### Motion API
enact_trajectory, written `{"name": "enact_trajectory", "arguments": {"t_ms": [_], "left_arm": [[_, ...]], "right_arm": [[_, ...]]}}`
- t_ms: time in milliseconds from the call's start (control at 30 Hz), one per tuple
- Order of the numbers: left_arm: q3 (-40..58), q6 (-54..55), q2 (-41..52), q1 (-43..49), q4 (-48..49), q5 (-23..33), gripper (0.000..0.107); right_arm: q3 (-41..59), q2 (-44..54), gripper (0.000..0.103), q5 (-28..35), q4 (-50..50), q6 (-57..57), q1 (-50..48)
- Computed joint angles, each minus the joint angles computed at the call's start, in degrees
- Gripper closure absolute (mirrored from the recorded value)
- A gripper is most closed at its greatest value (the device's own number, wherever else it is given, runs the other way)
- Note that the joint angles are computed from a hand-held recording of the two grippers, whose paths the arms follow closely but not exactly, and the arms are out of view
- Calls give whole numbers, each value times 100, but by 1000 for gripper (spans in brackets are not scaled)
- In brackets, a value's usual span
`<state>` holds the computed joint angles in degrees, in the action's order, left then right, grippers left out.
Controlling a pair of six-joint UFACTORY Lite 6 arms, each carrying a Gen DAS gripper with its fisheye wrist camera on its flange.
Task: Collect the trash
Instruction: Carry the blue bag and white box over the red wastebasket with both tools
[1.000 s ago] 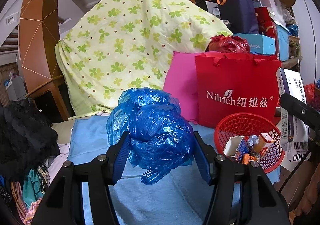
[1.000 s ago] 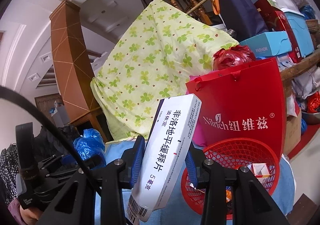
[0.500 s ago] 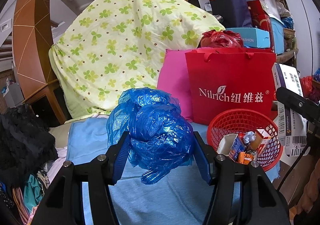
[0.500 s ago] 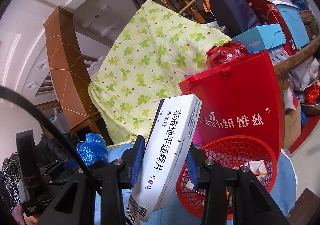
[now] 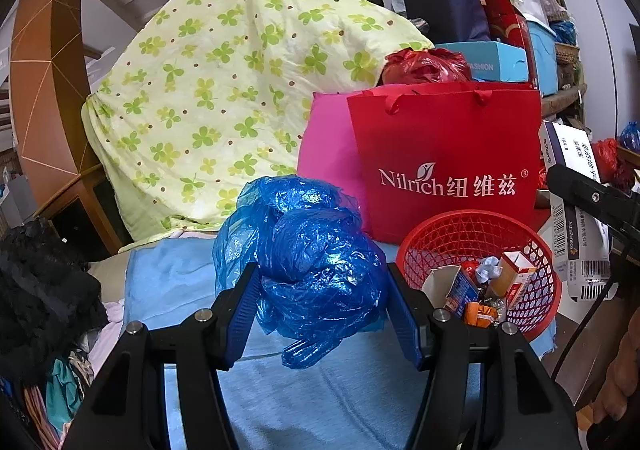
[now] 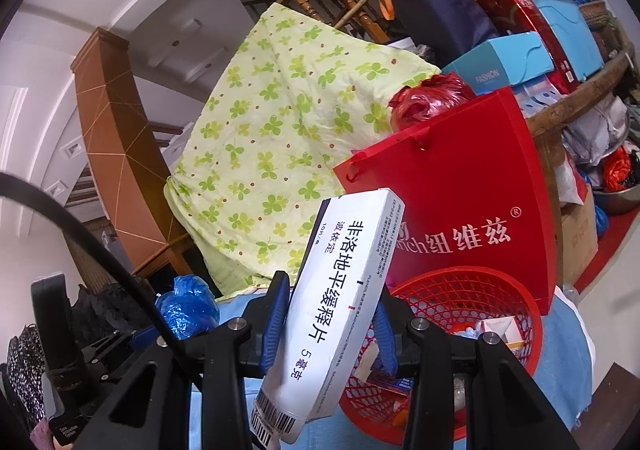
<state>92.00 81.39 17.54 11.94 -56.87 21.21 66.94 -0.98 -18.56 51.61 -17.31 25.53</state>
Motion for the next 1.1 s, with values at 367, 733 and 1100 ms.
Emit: {"name": "enact_trajectory", "arguments": {"t_ms": [367,733,1100], "left_arm": [[-152,-145,58,-412,273,-268,44],[11,-365,308,-520,368,-139,45],[36,545,502,-700,-646,256,44]], "right_arm": [[-449,-161,60,66,-1394,1614,-517],[-863,-106,60,-380,-2089,2505,-771],[-1228,349,60,-1071,-3444,4095,-1200]]}}
